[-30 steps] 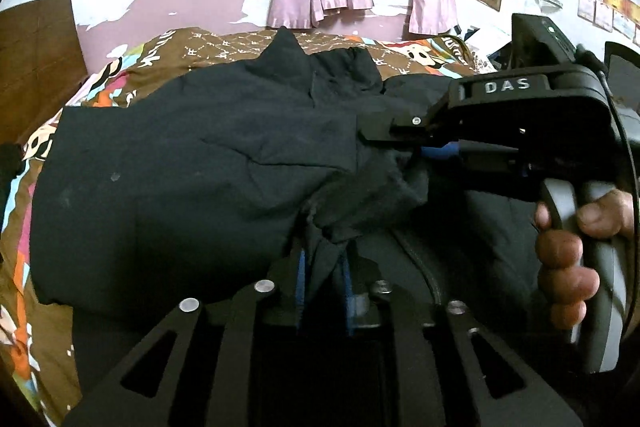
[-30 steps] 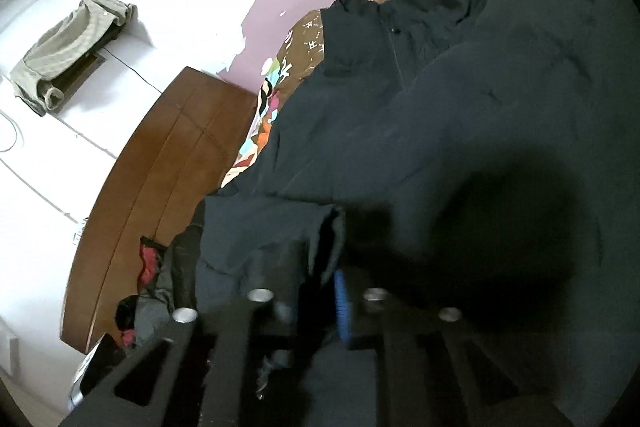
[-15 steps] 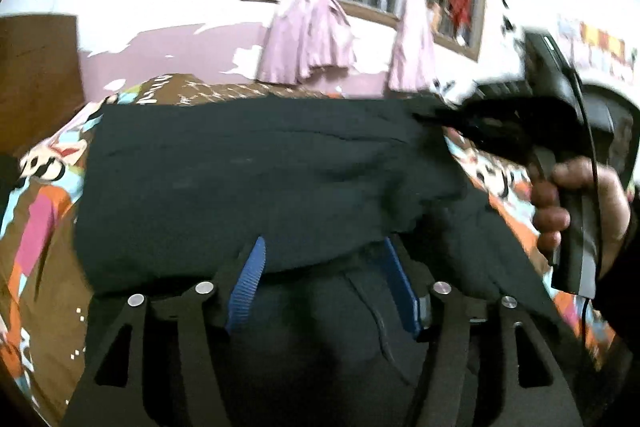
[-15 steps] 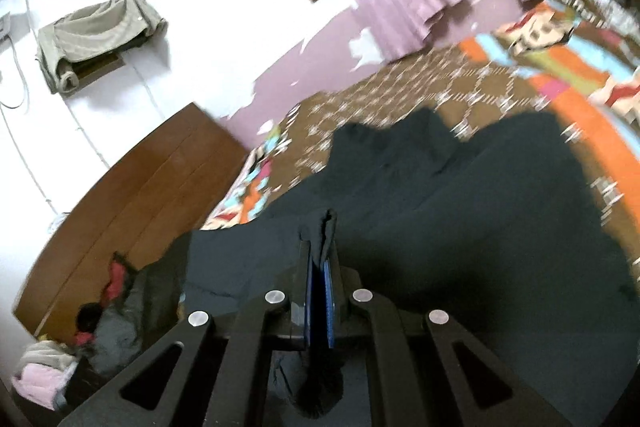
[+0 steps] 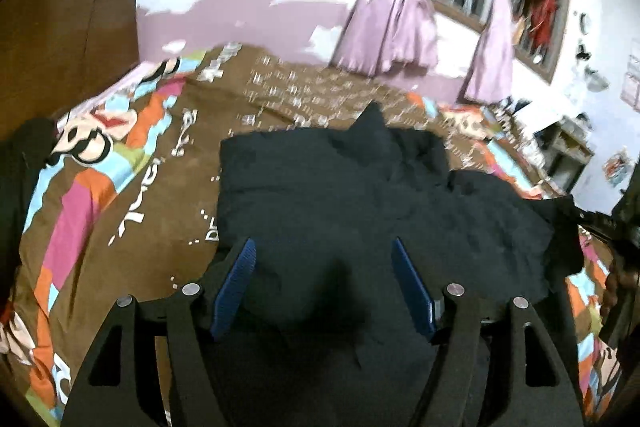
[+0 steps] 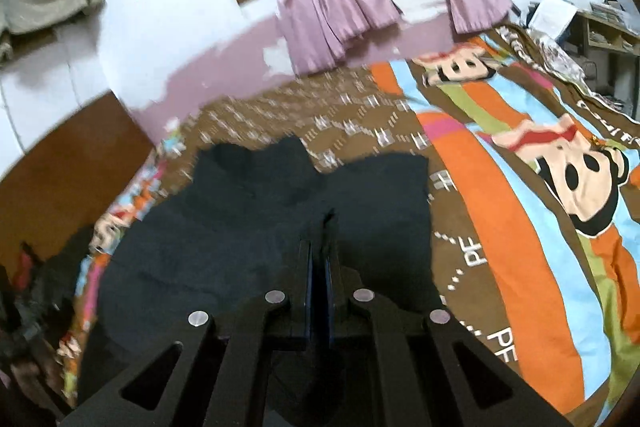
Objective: Fold large clothes
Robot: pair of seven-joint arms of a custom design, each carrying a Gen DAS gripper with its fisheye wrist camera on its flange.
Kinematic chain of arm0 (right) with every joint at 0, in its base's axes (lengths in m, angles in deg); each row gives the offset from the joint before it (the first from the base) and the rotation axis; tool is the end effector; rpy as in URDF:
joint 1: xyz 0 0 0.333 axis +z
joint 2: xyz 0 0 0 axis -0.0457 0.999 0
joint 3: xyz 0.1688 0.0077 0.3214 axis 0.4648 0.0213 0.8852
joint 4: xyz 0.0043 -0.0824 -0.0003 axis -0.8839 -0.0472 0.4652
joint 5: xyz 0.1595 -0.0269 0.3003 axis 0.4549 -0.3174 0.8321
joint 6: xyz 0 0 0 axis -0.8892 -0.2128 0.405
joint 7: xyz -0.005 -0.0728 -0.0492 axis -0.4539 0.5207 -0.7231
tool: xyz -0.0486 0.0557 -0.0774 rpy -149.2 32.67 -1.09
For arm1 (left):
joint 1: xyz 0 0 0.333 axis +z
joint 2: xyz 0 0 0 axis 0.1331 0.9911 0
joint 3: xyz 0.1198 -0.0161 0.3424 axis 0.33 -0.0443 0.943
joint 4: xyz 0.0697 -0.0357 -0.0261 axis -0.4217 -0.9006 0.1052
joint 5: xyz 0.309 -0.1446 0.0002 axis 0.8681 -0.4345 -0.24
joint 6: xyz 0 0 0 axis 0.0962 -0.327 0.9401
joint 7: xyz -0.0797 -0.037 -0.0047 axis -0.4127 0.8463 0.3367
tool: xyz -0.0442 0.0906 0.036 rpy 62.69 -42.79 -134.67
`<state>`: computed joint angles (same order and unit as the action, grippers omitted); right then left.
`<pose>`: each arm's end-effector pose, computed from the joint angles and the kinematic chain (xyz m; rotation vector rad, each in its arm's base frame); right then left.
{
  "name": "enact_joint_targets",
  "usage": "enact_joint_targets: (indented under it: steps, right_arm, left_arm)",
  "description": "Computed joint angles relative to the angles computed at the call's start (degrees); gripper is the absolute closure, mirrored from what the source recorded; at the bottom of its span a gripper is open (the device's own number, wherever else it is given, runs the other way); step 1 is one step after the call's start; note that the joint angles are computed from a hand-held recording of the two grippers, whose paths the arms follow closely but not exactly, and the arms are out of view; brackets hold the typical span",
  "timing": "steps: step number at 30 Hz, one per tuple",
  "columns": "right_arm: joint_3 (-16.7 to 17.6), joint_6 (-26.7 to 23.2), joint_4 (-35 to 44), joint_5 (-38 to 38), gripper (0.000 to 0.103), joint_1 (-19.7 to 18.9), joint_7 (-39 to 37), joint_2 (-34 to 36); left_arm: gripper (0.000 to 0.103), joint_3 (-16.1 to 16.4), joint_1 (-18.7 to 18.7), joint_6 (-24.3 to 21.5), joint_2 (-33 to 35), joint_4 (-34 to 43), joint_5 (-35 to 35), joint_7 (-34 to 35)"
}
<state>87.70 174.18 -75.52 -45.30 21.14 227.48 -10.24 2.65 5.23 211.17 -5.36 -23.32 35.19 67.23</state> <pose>0.6008 0.2747 0.5885 -1.4376 1.7861 -0.5829 0.6089 -0.1335 0.5494 -1.6058 1.9097 -1.1404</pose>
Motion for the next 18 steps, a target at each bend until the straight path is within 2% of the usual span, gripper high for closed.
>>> enact_joint_targets:
  steps: [1,3,4,5,7,8,11,13,15,18]
  right_arm:
    - [1.1,-1.9,0.9,1.8,0.095,-0.9,-2.9,1.0]
    - [1.4,-5.0,2.4,2.7,0.089,-0.9,-5.7,2.0]
    - [0.7,-5.4,2.3,1.6,0.077,-0.4,-5.6,2.1]
    - [-0.7,-6.6,2.7,-1.1,0.056,1.1,-4.3,2.2]
    - [-3.1,-8.9,3.4,-7.3,0.031,3.7,0.1,2.2]
    - [-3.9,-9.2,3.5,-11.1,0.030,4.7,2.0,2.1]
    - [-1.3,-9.0,4.9,-11.6,0.030,3.4,-3.0,3.5]
    - [0.8,-8.3,5.7,-8.6,0.030,2.2,-8.5,4.8]
    - [4.4,-11.1,8.1,-1.5,0.030,0.4,-19.1,7.7]
    - [2.0,-13.7,9.6,-1.9,0.030,3.1,-21.7,10.1]
  left_arm:
    - [0.039,3.6,-2.6,-3.1,1.2,1.9,5.4,-4.7]
    - [0.039,7.1,-5.3,-6.7,2.3,3.0,10.8,-9.2]
    - [0.039,7.8,-5.8,-9.2,3.1,4.5,13.1,-10.7]
    - [0.039,8.1,-6.1,-10.5,3.7,5.3,15.0,-11.9]
    - [0.039,9.0,-6.9,-11.1,4.6,6.0,18.4,-14.2]
    - [0.038,10.0,-7.8,-11.3,4.9,6.1,20.9,-15.8]
    - [0.032,11.2,-8.9,-10.7,5.3,5.1,25.4,-19.2]
    - [0.026,11.6,-9.4,-12.1,6.0,5.5,28.0,-20.6]
    - [0.025,12.5,-10.3,-12.5,6.3,5.3,31.1,-22.3]
    - [0.025,12.0,-9.8,-11.7,6.5,4.6,32.7,-22.5]
